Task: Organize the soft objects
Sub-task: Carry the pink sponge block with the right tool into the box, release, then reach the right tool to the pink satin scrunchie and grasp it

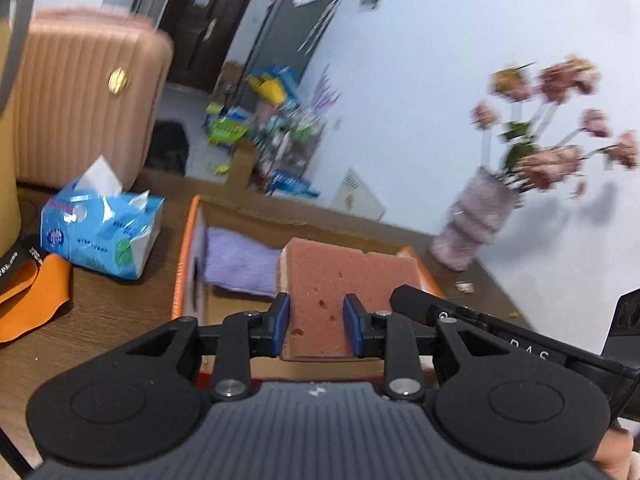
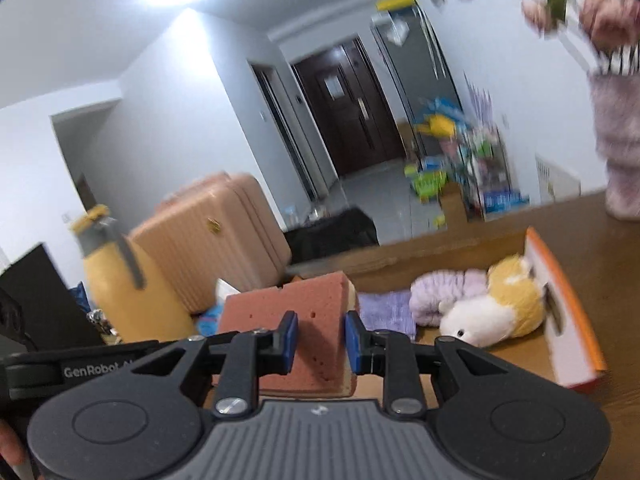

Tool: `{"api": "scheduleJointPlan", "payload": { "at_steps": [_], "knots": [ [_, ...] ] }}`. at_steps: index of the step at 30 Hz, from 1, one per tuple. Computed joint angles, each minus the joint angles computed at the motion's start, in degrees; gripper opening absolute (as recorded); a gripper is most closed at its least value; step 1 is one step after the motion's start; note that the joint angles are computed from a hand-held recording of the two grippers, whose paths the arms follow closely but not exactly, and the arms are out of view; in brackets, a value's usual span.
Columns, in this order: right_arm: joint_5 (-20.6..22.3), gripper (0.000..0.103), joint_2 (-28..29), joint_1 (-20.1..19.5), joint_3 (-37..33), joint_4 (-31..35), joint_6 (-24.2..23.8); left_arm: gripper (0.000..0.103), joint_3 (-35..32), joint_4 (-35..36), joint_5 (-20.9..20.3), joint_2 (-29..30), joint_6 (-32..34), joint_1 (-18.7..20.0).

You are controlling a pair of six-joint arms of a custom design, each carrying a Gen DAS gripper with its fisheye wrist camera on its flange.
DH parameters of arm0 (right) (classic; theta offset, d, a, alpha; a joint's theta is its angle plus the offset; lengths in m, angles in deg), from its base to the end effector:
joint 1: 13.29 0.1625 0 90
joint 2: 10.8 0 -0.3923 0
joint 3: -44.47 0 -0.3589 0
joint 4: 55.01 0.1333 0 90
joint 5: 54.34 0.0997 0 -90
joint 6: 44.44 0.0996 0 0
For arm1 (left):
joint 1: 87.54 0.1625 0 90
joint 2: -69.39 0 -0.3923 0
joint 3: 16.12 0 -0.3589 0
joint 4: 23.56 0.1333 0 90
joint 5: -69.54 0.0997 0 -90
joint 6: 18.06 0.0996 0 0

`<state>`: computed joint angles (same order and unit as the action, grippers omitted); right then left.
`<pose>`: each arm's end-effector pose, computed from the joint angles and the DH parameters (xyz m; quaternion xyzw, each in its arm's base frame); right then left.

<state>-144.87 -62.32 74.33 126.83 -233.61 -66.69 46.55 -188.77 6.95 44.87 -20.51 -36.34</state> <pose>0.1036 -0.6946 0.3168 0.1489 -0.8629 0.4710 0.1070 -0.3441 -0.7139 0.0931 0.2158 0.8987 -0.3681 0.1015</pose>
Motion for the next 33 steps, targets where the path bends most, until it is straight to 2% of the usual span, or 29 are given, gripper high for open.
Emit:
{"api": "scheduleJointPlan", "payload": {
  "at_steps": [3,5,8,11,13,15,17,21,24,29,33],
  "knots": [
    [-2.09,0.025,4.46,-0.43,-6.42,5.35,1.32,0.029,-4.91,4.92,1.44,2.83,-0.02,1.6],
    [-2.91,0.025,6.38,-0.81,-8.58,7.47,1.14,0.029,-4.68,4.85,1.97,3.12,1.55,2.26],
    [-4.08,0.025,8.35,-1.16,-10.54,9.32,0.21,0.03,-6.02,7.6,2.53,3.95,0.28,3.27],
    [-6.2,0.027,10.48,-1.1,-13.26,12.63,-0.45,0.034,-6.43,7.38,4.25,4.55,1.33,3.37],
    [-7.28,0.027,10.73,-0.87,-13.34,14.18,-1.2,0.041,-4.89,5.34,4.76,4.1,2.93,3.19],
    [-7.64,0.028,10.57,-0.81,-12.4,13.18,-2.78,0.046,-3.29,4.59,3.68,3.05,3.36,3.13],
    [-7.76,0.03,10.26,-0.7,-11.93,12.99,-2.78,0.051,-1.29,3.65,4.3,1.91,3.71,2.58],
    [-6.16,0.031,8.16,-0.55,-10.15,12.94,-2.15,0.051,1.86,1.97,6.53,-0.28,3.85,1.17],
    [-5.9,0.032,4.94,0.09,-6.71,10.54,-2.86,0.051,5.47,-1.02,7.87,-2.91,4.73,-0.47],
    [-6.46,0.042,-3.19,1.61,2.25,3.45,-7.25,0.064,14.52,-9.45,10.95,-8.49,7.91,-4.52],
    [-7.06,0.055,-10.67,2.26,10.96,-4.32,-12.23,0.074,22.64,-17.68,14.92,-12.57,11.76,-8.38]
  ]
}}
